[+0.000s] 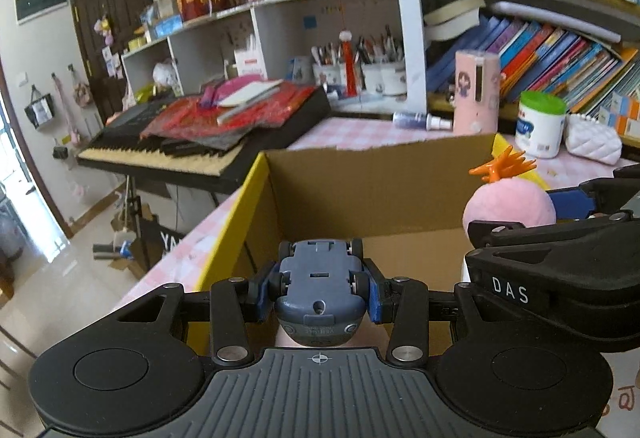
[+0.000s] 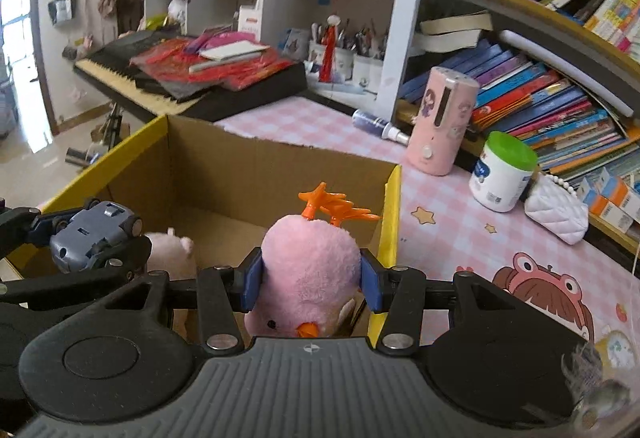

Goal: Organize objects
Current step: 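Lower both tools into the yellow box and open them, releasing chick and car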

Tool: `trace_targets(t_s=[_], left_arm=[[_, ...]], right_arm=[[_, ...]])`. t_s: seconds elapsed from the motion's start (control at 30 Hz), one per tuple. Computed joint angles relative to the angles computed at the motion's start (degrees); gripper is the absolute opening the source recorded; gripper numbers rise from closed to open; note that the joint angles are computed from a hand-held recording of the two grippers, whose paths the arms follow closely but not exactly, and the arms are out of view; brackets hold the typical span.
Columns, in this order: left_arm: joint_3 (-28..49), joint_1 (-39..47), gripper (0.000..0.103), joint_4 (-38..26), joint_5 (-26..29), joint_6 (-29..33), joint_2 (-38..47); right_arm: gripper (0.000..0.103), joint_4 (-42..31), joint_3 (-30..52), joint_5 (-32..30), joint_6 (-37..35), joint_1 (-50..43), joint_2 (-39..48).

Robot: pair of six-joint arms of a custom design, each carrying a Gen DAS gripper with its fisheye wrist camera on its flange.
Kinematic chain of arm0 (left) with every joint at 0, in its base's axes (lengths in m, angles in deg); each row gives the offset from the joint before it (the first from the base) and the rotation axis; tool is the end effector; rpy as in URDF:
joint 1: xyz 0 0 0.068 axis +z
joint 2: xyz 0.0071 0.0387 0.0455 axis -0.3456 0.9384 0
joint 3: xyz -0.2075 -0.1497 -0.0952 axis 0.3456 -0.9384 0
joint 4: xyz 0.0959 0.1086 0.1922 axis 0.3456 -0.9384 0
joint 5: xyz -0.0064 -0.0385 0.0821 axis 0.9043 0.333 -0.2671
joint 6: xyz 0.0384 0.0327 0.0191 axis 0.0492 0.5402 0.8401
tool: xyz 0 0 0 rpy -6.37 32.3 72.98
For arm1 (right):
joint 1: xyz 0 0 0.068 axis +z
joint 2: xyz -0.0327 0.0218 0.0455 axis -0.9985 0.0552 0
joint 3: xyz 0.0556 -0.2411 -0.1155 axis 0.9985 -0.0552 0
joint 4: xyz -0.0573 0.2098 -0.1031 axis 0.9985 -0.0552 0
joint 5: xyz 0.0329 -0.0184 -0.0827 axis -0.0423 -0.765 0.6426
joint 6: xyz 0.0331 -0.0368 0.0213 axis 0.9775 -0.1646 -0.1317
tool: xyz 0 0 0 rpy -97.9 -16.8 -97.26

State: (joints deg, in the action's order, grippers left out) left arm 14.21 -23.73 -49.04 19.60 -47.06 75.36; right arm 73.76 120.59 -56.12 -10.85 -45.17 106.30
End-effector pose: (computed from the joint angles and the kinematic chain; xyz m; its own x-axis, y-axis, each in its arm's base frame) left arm 0.1841 -0.0054 0.2453 -0.5859 0.0957 -0.8047 -0.0412 0.9882 0.1476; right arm 0.2192 0.1756 0.2539 -0.5705 -0.2407 -0.7853 -0.2632 0.9592 -0.1028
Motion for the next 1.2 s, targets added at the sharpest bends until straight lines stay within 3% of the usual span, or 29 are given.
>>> trace_targets(t_s=[0.47, 0.7, 1.13, 1.2], left_arm=[[0.14, 1.96, 0.044, 0.72, -0.28, 0.0, 4.43], [0.28, 3.48, 0.061, 0.73, -0.1, 0.29, 4.04], [0.59, 9.77, 0.088, -3.82, 9.24, -1.37, -5.35], [0.26, 10.78, 0.091, -4.77, 9.58, -1.72, -7.84]], right_arm=[[0.047, -2.47, 4.21, -3.57, -4.18, -0.97, 6.93], [0.048, -4.08, 5.72, -3.32, -2.79, -1.02, 7.73], [0.054, -5.53, 1.36, 2.65, 7.8, 1.63, -2.08], [0.062, -5.97, 0.46, 5.96, 9.89, 3.81, -3.96]])
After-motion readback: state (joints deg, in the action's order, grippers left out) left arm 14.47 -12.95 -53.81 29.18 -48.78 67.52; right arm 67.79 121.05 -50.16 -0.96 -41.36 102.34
